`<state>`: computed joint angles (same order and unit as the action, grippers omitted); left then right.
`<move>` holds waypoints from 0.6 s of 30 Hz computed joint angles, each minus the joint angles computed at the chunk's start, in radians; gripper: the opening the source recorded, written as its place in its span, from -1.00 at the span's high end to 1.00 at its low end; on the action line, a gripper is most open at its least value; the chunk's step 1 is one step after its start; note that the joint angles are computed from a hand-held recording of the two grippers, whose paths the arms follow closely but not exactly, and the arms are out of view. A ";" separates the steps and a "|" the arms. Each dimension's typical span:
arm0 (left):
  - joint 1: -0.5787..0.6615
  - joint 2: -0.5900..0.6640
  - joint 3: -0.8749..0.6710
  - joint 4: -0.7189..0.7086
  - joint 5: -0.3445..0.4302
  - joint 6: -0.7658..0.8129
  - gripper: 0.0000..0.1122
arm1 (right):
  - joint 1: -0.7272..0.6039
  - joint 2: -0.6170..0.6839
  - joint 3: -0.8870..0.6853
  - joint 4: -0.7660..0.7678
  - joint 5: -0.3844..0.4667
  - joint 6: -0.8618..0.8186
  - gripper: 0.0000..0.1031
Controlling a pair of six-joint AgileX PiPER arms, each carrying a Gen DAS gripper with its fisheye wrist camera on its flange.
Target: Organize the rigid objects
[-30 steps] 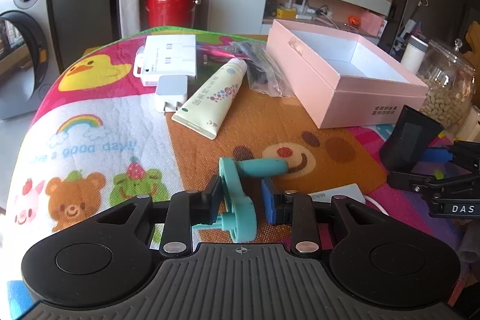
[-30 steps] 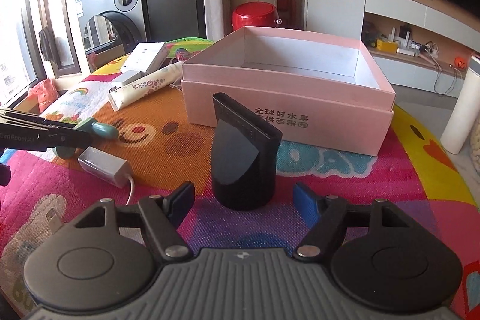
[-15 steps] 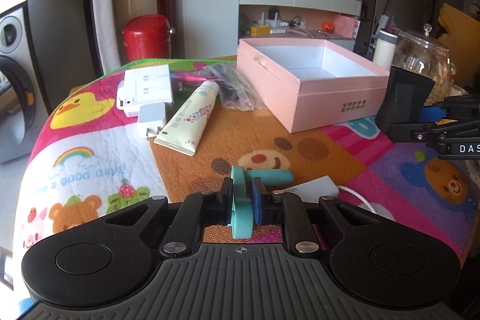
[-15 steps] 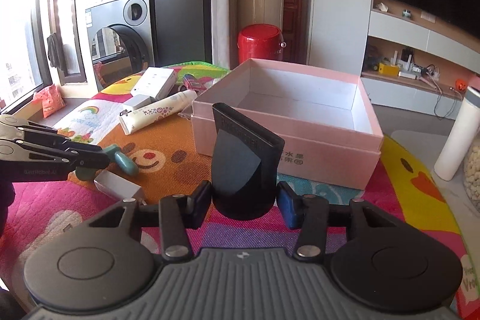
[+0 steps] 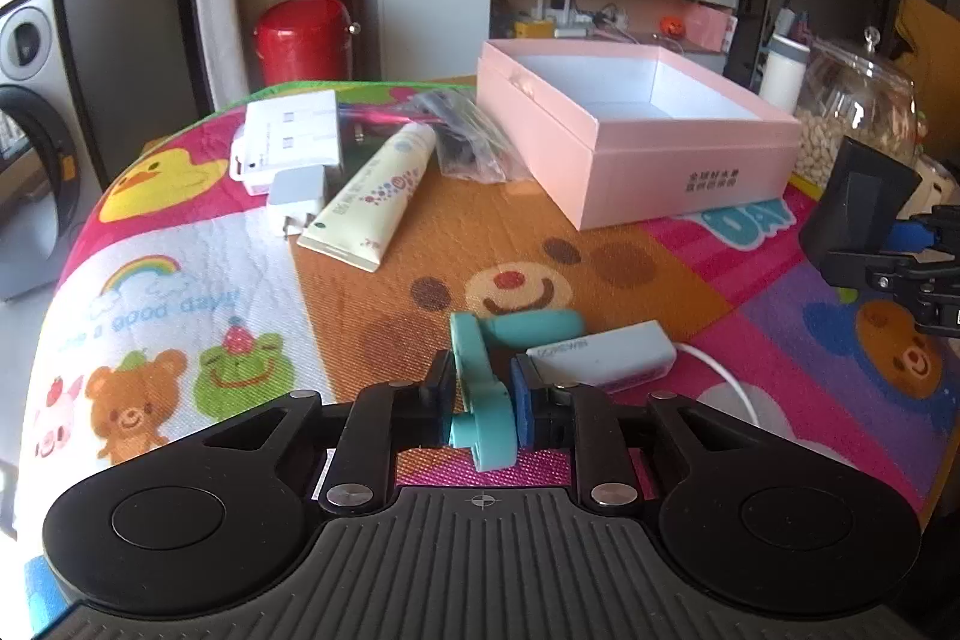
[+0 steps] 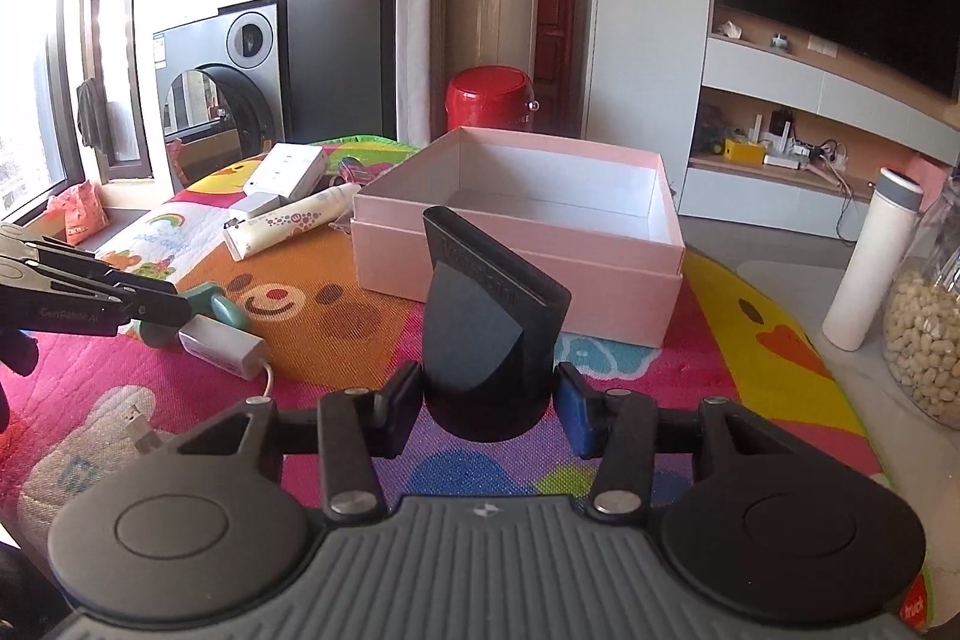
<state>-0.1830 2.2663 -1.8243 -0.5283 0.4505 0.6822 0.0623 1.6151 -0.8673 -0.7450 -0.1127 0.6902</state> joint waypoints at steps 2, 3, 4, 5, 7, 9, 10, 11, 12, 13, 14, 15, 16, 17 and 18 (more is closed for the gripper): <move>-0.011 0.010 0.000 0.017 -0.025 0.022 0.54 | 0.002 0.023 -0.010 0.000 0.005 0.008 0.08; -0.008 0.014 -0.008 0.011 -0.017 0.032 0.54 | 0.004 0.035 -0.013 0.037 0.006 -0.025 0.08; 0.000 0.022 -0.026 -0.003 0.007 0.033 0.51 | 0.005 0.045 -0.014 0.081 0.006 -0.068 0.08; 0.013 0.035 -0.058 -0.015 0.047 0.017 0.49 | 0.006 0.055 -0.015 0.124 0.007 -0.112 0.08; 0.035 0.044 -0.097 -0.027 0.092 -0.024 0.50 | 0.008 0.073 -0.020 0.190 0.011 -0.176 0.08; 0.049 0.002 -0.030 -0.125 0.037 0.063 0.52 | 0.005 0.095 -0.030 0.172 0.024 -0.155 0.08; 0.061 -0.014 -0.015 -0.197 0.047 0.128 0.52 | -0.003 0.101 -0.024 0.175 0.004 -0.153 0.07; 0.075 -0.013 -0.030 -0.238 0.096 0.154 0.52 | -0.009 0.102 -0.013 0.213 -0.019 -0.188 0.06; 0.091 0.005 -0.077 -0.251 0.185 0.140 0.52 | -0.014 0.104 -0.007 0.212 -0.031 -0.186 0.03; 0.105 0.032 -0.138 -0.252 0.283 0.104 0.52 | -0.014 0.104 -0.002 0.242 -0.040 -0.218 0.00; 0.111 0.050 -0.175 -0.261 0.349 0.082 0.52 | -0.012 0.106 0.002 0.292 -0.047 -0.269 -0.02; 0.107 0.065 -0.212 -0.230 0.395 0.033 0.52 | -0.010 0.107 0.005 0.341 -0.053 -0.319 -0.04; 0.095 0.079 -0.245 -0.177 0.424 -0.035 0.52 | -0.010 0.107 0.011 0.368 -0.060 -0.345 -0.05; 0.084 0.083 -0.252 -0.154 0.426 -0.066 0.56 | -0.012 0.107 0.014 0.363 -0.066 -0.341 -0.05; 0.075 0.090 -0.261 -0.150 0.428 -0.087 0.56 | -0.015 0.105 0.013 0.333 -0.065 -0.311 -0.05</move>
